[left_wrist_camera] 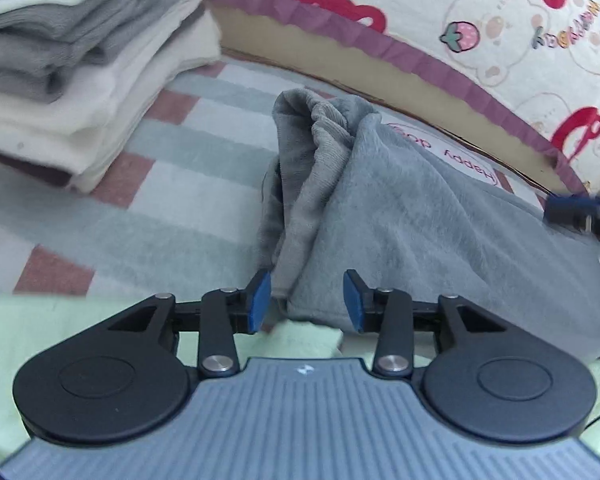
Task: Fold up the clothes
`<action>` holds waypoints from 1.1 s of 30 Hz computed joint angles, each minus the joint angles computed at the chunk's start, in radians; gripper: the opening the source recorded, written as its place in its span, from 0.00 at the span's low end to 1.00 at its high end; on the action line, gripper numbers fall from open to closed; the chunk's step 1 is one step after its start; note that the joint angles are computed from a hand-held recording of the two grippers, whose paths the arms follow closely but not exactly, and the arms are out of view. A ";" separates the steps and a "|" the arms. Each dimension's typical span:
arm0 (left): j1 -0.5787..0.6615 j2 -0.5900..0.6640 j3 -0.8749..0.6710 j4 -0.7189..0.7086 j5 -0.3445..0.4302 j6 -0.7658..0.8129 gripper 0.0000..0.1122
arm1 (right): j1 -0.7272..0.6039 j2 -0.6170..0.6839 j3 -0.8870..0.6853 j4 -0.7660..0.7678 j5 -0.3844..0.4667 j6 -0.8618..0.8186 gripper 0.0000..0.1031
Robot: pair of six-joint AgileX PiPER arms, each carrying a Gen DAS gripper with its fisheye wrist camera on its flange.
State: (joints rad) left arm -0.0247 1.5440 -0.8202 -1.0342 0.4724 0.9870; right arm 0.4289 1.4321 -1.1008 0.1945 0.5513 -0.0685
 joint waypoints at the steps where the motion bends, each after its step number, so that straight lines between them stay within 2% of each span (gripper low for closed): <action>1: 0.009 0.021 0.005 -0.085 -0.004 0.100 0.37 | 0.042 0.000 0.020 -0.044 -0.005 0.053 0.42; 3: 0.028 0.072 0.003 -0.257 0.017 0.282 0.37 | 0.119 0.002 0.059 -0.191 -0.012 0.198 0.42; 6: 0.045 0.148 -0.040 -0.390 0.083 0.431 0.43 | 0.199 0.037 0.061 -0.320 0.043 0.333 0.42; 10: 0.060 0.241 -0.118 -0.537 0.164 0.528 0.43 | 0.178 0.049 0.010 -0.304 0.090 0.329 0.41; 12: 0.084 0.295 -0.141 -0.607 0.258 0.585 0.35 | 0.151 0.051 -0.042 -0.241 0.104 0.281 0.41; 13: 0.100 0.324 -0.149 -0.628 0.317 0.604 0.23 | 0.130 0.067 -0.093 -0.178 0.122 0.218 0.41; 15: 0.122 0.372 -0.153 -0.625 0.416 0.578 0.19 | 0.091 0.121 -0.227 -0.067 0.191 0.103 0.42; 16: 0.130 0.392 -0.153 -0.623 0.461 0.564 0.12 | 0.074 0.164 -0.327 -0.030 0.262 0.062 0.43; 17: 0.134 0.406 -0.152 -0.623 0.495 0.554 0.10 | 0.066 0.218 -0.427 -0.007 0.314 0.033 0.43; 22: 0.088 0.358 -0.125 -0.593 0.520 0.637 0.08 | 0.075 0.516 -0.927 0.012 0.552 -0.009 0.52; 24: 0.065 0.330 -0.112 -0.577 0.532 0.679 0.08 | 0.096 0.585 -1.015 -0.020 0.591 0.020 0.53; 26: 0.046 0.310 -0.093 -0.565 0.526 0.723 0.08 | 0.120 0.616 -0.999 -0.059 0.563 0.047 0.55; 29: 0.026 0.288 -0.077 -0.542 0.524 0.772 0.08 | 0.188 0.657 -0.944 -0.292 0.511 0.144 0.55; 30: 0.026 0.289 -0.082 -0.532 0.532 0.766 0.08 | 0.194 0.637 -0.886 -0.336 0.463 0.170 0.50; 31: 0.027 0.289 -0.086 -0.524 0.538 0.760 0.08 | 0.194 0.611 -0.822 -0.371 0.410 0.193 0.25; 32: 0.031 0.285 -0.089 -0.519 0.532 0.754 0.08 | 0.183 0.554 -0.728 -0.365 0.328 0.203 0.14; 33: 0.037 0.279 -0.092 -0.514 0.521 0.743 0.08 | 0.165 0.495 -0.639 -0.339 0.248 0.196 0.11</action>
